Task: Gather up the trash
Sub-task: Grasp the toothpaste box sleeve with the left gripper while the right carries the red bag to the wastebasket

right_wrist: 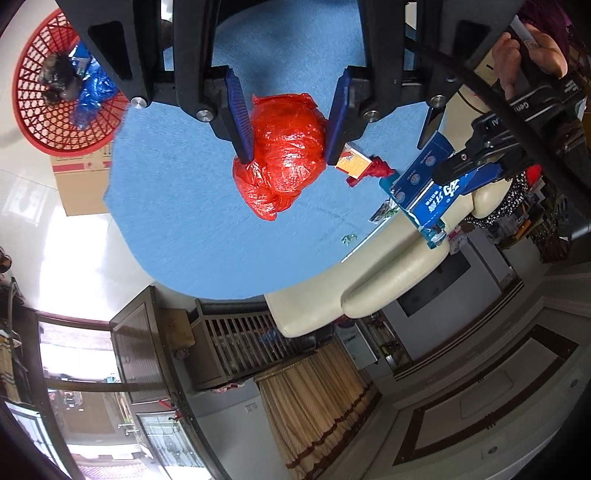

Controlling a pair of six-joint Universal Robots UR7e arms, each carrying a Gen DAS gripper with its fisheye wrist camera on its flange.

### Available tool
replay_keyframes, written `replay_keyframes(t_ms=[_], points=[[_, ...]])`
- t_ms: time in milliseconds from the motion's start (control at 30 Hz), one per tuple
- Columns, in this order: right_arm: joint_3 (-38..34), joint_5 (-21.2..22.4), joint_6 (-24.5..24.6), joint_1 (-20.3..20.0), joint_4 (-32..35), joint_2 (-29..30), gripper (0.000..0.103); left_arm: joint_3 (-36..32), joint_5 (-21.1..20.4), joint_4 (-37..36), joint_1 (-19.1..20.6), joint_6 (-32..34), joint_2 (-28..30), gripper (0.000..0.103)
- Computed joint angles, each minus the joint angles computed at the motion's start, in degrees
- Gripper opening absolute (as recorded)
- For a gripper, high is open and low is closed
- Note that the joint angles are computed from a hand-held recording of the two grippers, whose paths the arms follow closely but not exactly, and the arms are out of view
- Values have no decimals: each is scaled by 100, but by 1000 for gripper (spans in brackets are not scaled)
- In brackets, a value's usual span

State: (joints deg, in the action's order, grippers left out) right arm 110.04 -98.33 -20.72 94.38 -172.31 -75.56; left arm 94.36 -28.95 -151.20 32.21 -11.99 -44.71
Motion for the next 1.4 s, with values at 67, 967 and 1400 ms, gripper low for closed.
replay_keyframes(t_ms=[67,967,1400], points=[[58,19,-16,-15,-55,-77,42,-45,-12,-15,-38,85,68,62],[462,513,316,-936,-168,-922,42,-1095,-786,629,-193,504,1067,62],[574,625,575,-1558,-298,-1326,42,-1925,-1831,1083,-215,822,1690,62]])
